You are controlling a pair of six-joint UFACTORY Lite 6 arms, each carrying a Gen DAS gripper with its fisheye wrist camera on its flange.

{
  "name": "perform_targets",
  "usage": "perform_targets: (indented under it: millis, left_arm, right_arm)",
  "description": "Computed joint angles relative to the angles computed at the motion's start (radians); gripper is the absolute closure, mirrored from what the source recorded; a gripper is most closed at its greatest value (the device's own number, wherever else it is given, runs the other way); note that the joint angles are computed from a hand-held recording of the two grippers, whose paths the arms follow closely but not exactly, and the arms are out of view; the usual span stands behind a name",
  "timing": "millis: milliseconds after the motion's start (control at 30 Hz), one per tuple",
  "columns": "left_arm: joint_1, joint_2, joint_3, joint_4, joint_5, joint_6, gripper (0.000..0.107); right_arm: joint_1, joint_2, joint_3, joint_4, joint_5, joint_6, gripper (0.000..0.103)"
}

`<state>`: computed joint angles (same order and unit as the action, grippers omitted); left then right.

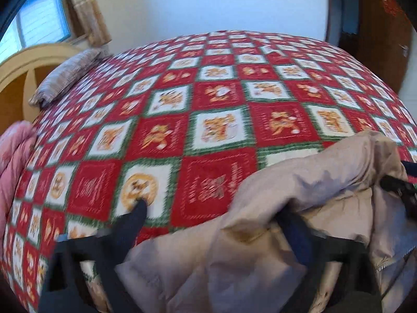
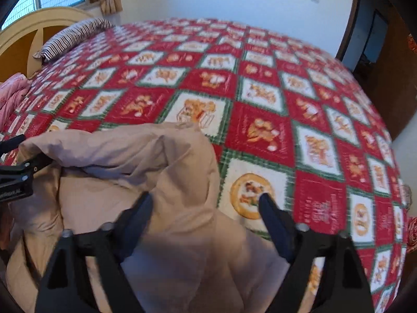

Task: Fold large clothes

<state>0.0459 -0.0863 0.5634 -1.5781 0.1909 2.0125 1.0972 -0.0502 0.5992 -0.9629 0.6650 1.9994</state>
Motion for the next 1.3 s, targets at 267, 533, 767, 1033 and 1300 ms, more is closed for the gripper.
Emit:
perform_targets:
  millis: [267, 533, 767, 1033, 1300]
  left_arm:
    - [0.239, -0.078, 0.02, 0.362, 0.341, -0.276, 0.103]
    - [0.507, -0.131, -0.17, 0.316, 0.469, 0.016, 0.104]
    - [0.594, -0.236, -0.2, 0.4, 0.546, -0.026, 0.103]
    - [0.976, -0.392, -0.167, 0.57, 0.869, 0.03, 0.1]
    - [0.804, -0.181, 0.052, 0.492, 0.754, -0.28, 0.025]
  right_arm:
    - [0.24, -0.041, 0.026, -0.017, 0.213, 0.006, 0.095]
    - [0.534, -0.036, -0.05, 0.068, 0.351, 0.172, 0.099]
    - [0.48, 0.082, -0.039, 0.08, 0.265, 0.191, 0.098]
    - [0.545, 0.021, -0.064, 0.144, 0.307, 0.181, 0.09]
    - [0.7, -0.108, -0.082, 0.219, 0.471, 0.258, 0.059]
